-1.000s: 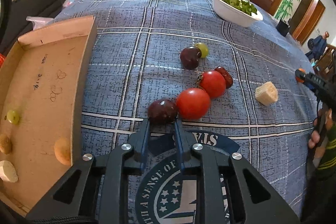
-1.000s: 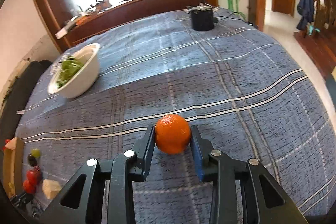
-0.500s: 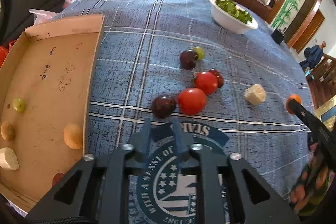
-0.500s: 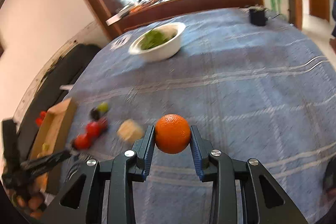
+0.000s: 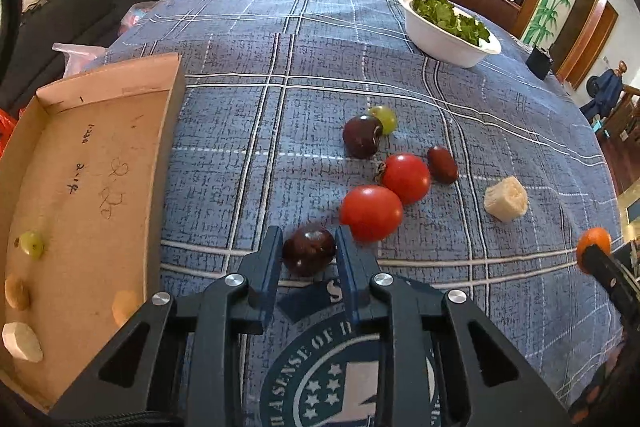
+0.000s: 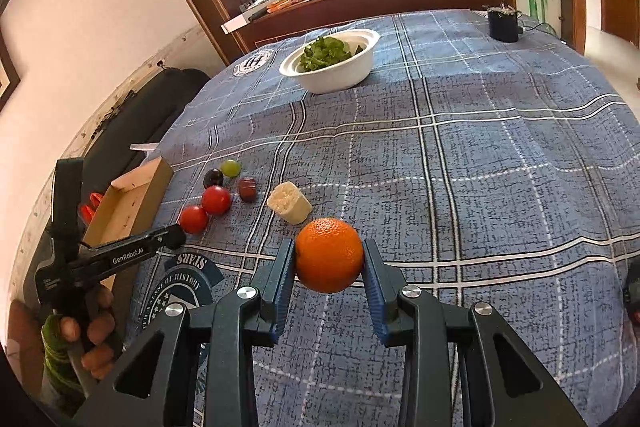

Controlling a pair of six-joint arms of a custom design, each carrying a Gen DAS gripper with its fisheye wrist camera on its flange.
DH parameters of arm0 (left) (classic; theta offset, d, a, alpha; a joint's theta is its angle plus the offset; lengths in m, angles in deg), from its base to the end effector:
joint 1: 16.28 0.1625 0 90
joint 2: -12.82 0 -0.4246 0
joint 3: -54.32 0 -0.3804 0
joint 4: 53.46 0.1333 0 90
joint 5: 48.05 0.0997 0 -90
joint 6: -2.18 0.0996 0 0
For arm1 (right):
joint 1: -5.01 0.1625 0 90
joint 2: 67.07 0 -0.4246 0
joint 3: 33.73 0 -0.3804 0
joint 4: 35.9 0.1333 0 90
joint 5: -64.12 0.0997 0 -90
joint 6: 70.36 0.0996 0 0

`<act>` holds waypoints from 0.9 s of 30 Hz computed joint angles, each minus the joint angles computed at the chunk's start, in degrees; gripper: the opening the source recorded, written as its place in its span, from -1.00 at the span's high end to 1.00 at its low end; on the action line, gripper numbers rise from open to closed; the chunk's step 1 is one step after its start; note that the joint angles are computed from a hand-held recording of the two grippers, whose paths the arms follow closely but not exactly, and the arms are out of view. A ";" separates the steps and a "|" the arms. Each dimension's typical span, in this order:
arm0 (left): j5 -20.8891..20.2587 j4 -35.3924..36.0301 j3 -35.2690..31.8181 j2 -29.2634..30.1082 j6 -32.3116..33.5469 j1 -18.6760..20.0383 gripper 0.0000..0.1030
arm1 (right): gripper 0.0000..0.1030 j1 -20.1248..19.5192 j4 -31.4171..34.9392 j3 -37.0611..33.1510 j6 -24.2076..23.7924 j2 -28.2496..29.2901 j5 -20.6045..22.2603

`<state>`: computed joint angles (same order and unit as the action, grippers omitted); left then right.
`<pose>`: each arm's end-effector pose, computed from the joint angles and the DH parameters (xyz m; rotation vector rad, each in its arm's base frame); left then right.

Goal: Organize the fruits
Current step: 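Carry the dark plum and the orange over the cardboard tray with both tools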

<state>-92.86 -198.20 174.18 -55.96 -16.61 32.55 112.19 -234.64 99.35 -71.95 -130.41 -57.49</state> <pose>-0.1734 -0.5081 0.1987 0.4395 2.3880 -0.5721 0.2113 -0.4089 0.1819 0.1618 -2.5283 0.9812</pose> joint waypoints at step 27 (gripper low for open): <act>12.77 15.77 8.20 -16.47 -16.72 -10.48 0.53 | 0.35 10.87 3.97 -5.90 -1.78 4.69 5.01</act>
